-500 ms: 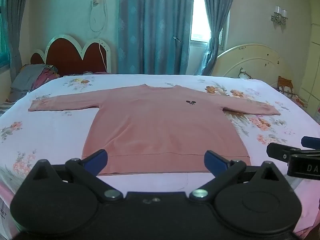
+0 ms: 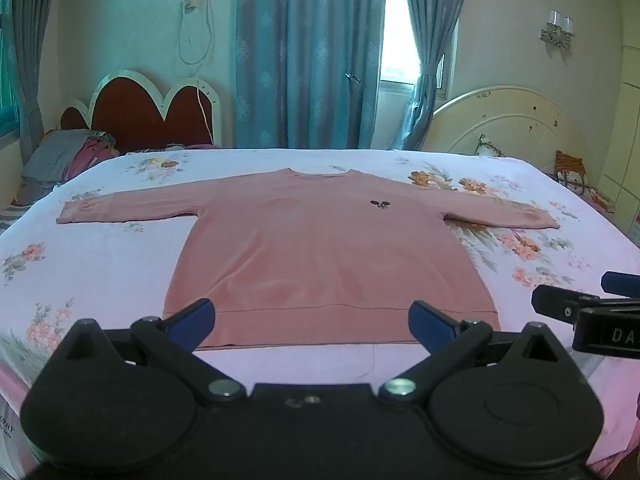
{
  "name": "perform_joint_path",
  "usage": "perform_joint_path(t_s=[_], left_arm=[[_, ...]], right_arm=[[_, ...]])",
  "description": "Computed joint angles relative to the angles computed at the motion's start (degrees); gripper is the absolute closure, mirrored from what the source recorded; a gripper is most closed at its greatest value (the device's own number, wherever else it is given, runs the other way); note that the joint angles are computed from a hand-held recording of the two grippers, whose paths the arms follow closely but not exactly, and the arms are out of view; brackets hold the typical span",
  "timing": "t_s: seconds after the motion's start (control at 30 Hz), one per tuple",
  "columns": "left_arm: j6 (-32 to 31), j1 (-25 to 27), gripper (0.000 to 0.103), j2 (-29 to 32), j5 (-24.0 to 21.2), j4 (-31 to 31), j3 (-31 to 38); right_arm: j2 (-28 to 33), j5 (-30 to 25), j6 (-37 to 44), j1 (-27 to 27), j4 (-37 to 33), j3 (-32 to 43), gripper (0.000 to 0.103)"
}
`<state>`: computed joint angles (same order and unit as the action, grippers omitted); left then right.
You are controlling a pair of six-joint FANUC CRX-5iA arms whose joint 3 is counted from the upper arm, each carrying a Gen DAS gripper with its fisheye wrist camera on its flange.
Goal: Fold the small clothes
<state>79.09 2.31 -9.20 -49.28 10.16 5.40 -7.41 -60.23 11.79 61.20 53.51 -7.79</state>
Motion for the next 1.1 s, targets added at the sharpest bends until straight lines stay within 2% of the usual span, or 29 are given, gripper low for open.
perform_joint_path(t_s=[0.4,1.1], left_arm=[[1.73,-1.01,0.000,-0.42,-0.22,-1.88,0.70],[1.52,-0.84,0.000,-0.98,0.06,-1.46,0.20]], right_arm=[[-0.36,0.36,-0.21,-0.25,0.23,-0.70,0.000],[-0.30,0.71,-0.27,-0.49,0.34,-0.76,0.000]])
